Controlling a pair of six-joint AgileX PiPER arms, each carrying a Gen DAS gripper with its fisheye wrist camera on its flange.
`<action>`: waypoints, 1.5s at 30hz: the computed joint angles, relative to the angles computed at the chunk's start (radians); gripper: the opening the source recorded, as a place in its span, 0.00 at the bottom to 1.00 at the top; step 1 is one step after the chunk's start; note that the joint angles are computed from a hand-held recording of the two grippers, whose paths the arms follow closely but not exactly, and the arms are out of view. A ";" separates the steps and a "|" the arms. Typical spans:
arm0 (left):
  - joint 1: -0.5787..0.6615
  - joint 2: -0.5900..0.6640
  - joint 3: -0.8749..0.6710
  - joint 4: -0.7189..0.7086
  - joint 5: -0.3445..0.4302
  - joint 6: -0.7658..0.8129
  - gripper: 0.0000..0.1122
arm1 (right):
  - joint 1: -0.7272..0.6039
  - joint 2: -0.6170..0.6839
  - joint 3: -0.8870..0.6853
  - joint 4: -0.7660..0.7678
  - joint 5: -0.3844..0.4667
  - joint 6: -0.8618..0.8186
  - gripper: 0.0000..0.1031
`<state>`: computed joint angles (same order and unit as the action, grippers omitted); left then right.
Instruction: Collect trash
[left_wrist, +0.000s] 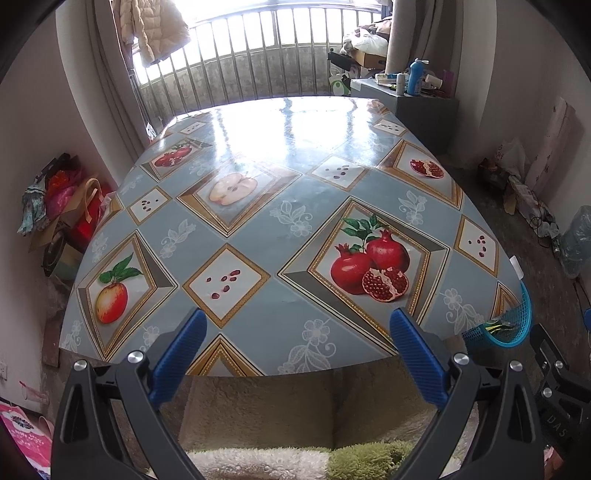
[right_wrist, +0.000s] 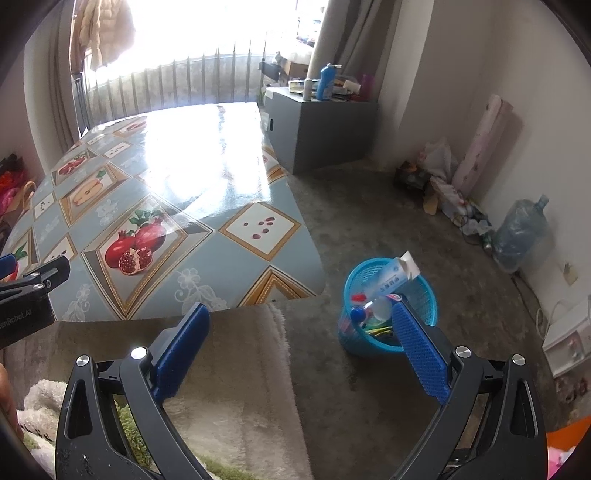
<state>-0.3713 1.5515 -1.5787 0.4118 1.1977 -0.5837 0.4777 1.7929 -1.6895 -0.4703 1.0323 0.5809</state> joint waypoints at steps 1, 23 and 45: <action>-0.002 0.001 -0.001 0.002 0.001 0.000 0.87 | -0.004 -0.001 0.000 -0.001 -0.001 0.000 0.92; -0.024 0.014 -0.006 0.007 0.014 0.008 0.87 | -0.027 -0.004 0.012 0.001 -0.007 -0.001 0.92; -0.026 0.004 0.005 -0.012 0.005 0.036 0.87 | -0.032 -0.010 0.019 -0.003 -0.009 0.003 0.92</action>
